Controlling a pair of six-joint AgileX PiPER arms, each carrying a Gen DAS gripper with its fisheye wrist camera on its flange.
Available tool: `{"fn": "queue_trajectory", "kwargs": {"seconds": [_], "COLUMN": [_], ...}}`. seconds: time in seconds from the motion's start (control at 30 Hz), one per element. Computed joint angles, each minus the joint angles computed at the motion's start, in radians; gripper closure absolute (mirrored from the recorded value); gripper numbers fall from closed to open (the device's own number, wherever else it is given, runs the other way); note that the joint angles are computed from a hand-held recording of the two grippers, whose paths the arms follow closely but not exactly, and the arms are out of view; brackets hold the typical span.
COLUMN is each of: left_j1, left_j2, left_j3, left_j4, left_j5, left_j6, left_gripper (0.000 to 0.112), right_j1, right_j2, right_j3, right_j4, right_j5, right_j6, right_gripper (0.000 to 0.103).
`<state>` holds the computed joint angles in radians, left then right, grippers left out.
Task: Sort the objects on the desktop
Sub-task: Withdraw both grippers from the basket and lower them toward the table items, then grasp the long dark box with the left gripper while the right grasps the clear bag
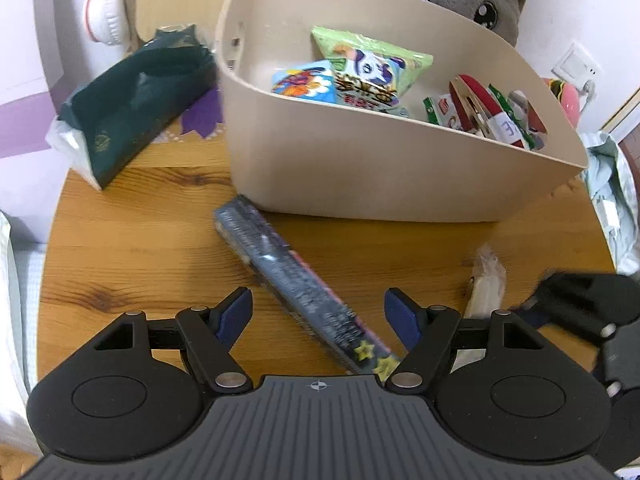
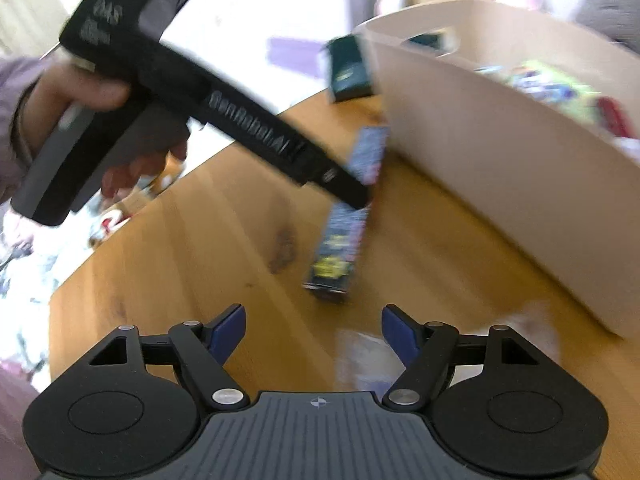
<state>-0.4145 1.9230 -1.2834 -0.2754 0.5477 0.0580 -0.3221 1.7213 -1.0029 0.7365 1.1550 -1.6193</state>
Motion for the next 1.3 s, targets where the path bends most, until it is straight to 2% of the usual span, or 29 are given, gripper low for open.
{"fn": "queue_trajectory", "kwargs": {"seconds": [0.07,0.13,0.2,0.27,0.37,0.43,0.47,0.5,0.53,0.6,0.87,1.0,1.13,1.23,1.3], "left_j1": [-0.040,-0.071,-0.097,-0.108,-0.110,-0.114,-0.116,-0.119,-0.121,-0.127,-0.157,-0.173,-0.172,-0.171,-0.165], "left_j2": [0.024,0.047,0.068,0.078,0.071,0.064,0.064,0.064,0.064,0.061,0.031,0.040,0.043,0.032,0.023], "left_j3": [-0.031,-0.060,-0.083,-0.089,-0.064,-0.051,-0.051,-0.052,-0.053,-0.050,0.010,0.006,0.011,0.017,0.021], "left_j4": [0.107,0.199,0.272,0.306,0.315,0.330,0.340,0.351,0.362,0.387,0.478,0.521,0.539,0.541,0.544], "left_j5": [0.010,0.032,0.060,0.083,0.077,0.072,0.074,0.078,0.085,0.094,0.054,0.048,0.032,0.035,0.037], "left_j6": [-0.115,-0.218,-0.295,-0.327,-0.345,-0.361,-0.371,-0.381,-0.395,-0.432,-0.537,-0.615,-0.630,-0.631,-0.639], "left_gripper": [0.038,0.038,0.038,0.038,0.038,0.038,0.038,0.038,0.038,0.038,0.035,0.032,0.032,0.039,0.051], "right_j1": [-0.040,-0.053,-0.095,-0.142,-0.152,-0.111,-0.103,-0.112,-0.152,-0.148,-0.035,0.100,0.208,0.242,0.244], "right_j2": [-0.029,-0.056,-0.057,-0.068,-0.134,-0.146,-0.143,-0.133,-0.133,-0.103,-0.027,-0.044,-0.035,-0.045,-0.051], "right_j3": [0.015,0.030,0.030,0.042,0.103,0.112,0.110,0.099,0.065,0.068,0.044,0.029,0.035,0.054,0.063], "right_j4": [0.003,-0.022,0.003,0.048,0.097,0.062,0.025,0.004,-0.041,-0.070,-0.058,-0.241,-0.394,-0.467,-0.497], "right_j5": [-0.050,-0.144,-0.156,-0.152,-0.235,-0.313,-0.326,-0.303,-0.246,-0.228,-0.361,-0.460,-0.543,-0.589,-0.605], "right_j6": [-0.027,0.025,0.067,0.098,0.146,0.282,0.374,0.439,0.524,0.646,0.968,1.205,1.319,1.351,1.345], "right_gripper": [0.021,0.017,0.017,0.017,0.017,0.017,0.017,0.017,0.017,0.017,0.019,0.019,0.019,0.024,0.037]}}
